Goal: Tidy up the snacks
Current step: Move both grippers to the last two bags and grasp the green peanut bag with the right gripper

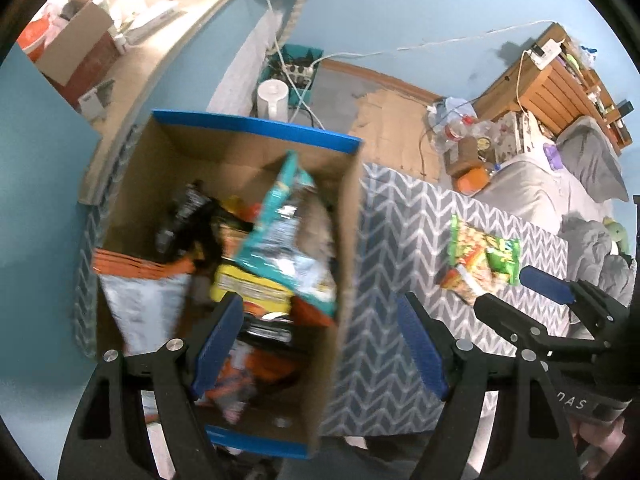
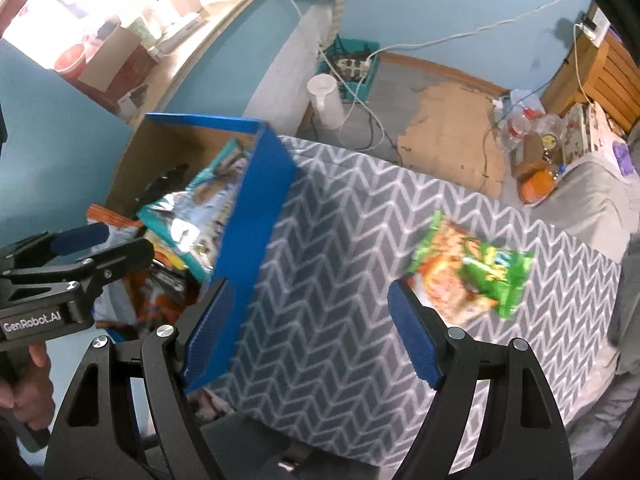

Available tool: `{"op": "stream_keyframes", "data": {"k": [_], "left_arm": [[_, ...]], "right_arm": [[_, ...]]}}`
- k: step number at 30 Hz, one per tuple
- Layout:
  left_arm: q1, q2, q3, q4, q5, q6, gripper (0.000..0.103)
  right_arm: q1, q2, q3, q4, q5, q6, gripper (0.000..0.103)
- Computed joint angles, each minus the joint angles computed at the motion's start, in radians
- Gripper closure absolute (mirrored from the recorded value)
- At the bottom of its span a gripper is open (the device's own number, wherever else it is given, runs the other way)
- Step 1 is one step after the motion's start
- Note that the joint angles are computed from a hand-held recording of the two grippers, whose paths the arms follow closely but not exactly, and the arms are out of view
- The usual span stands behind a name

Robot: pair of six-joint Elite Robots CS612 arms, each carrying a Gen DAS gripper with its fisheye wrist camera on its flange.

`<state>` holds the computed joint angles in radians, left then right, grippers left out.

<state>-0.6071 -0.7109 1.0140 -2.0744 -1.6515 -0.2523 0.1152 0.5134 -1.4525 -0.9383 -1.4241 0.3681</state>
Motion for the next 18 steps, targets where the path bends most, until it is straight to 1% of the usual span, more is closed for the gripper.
{"op": "stream_keyframes", "data": {"k": [8,12,18], "left_arm": [[-0.045,0.012,-0.013,0.017,-0.013,-0.041,0.023],[-0.062,0.027,-0.032,0.035,-0.016,-0.060,0.023],[-0.080,0.054,-0.054,0.057,-0.037,-0.114,0.023]], "right_arm": [[-0.043,0.029,-0.076,0.064,-0.006,-0.050,0.023],[-0.063,0.039,-0.099,0.091,-0.014,-0.094,0.023],[-0.092,0.058,-0.117,0.114,-0.014,-0.175,0.023]]}}
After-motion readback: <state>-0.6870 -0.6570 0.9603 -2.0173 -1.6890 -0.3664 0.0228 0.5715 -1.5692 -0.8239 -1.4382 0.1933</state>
